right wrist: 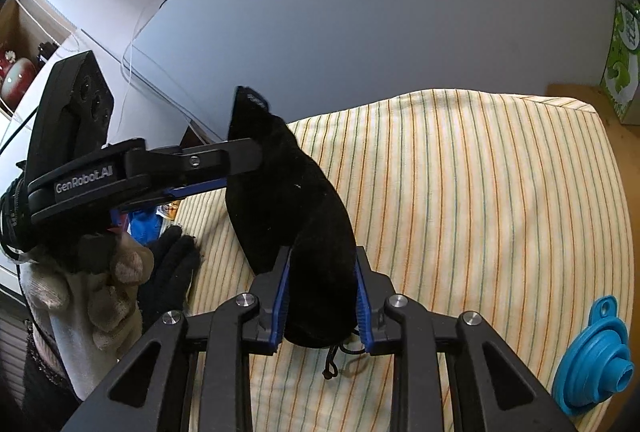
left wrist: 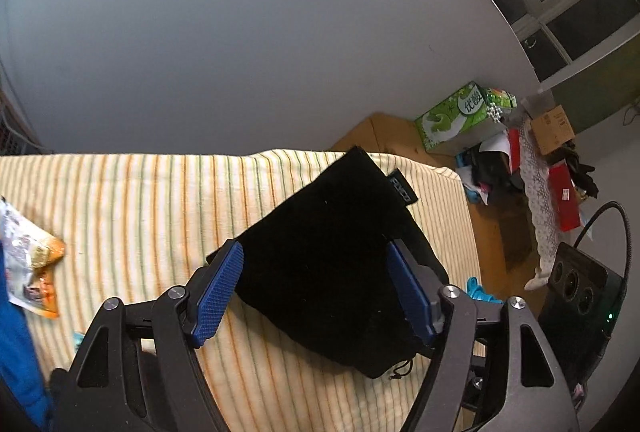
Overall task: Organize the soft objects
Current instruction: 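Lift the black pouch with the right gripper and turn toward the shoebox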
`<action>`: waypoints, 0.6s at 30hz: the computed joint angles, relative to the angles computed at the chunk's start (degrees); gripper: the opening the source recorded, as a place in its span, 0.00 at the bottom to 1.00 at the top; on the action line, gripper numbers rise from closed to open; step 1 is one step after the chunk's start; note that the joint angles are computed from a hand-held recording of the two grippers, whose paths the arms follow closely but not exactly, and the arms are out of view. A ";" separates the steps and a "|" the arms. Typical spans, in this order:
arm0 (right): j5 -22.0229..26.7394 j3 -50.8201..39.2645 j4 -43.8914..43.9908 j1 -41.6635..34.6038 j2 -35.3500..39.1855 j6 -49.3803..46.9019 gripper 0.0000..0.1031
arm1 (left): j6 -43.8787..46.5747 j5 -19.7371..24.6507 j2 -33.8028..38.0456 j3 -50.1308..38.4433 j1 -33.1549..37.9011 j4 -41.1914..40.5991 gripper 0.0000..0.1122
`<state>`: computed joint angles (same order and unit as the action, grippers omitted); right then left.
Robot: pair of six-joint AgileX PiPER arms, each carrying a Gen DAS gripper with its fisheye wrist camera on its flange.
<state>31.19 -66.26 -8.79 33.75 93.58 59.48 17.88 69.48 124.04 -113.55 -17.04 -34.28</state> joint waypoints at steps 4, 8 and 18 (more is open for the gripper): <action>0.76 -1.18 -3.27 1.84 0.72 3.85 0.17 | -0.12 -2.29 -1.65 2.93 -0.36 0.36 0.55; 2.89 -2.76 -8.05 5.33 0.20 8.79 0.13 | 2.02 -4.12 -4.51 7.38 0.19 -0.69 0.53; 23.81 -21.62 -19.61 17.56 5.61 10.90 0.11 | 8.36 -1.90 -13.49 17.23 5.42 -9.70 0.47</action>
<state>55.00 -87.88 -28.40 51.31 99.18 70.37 26.24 67.57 110.56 -96.32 -11.62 -43.98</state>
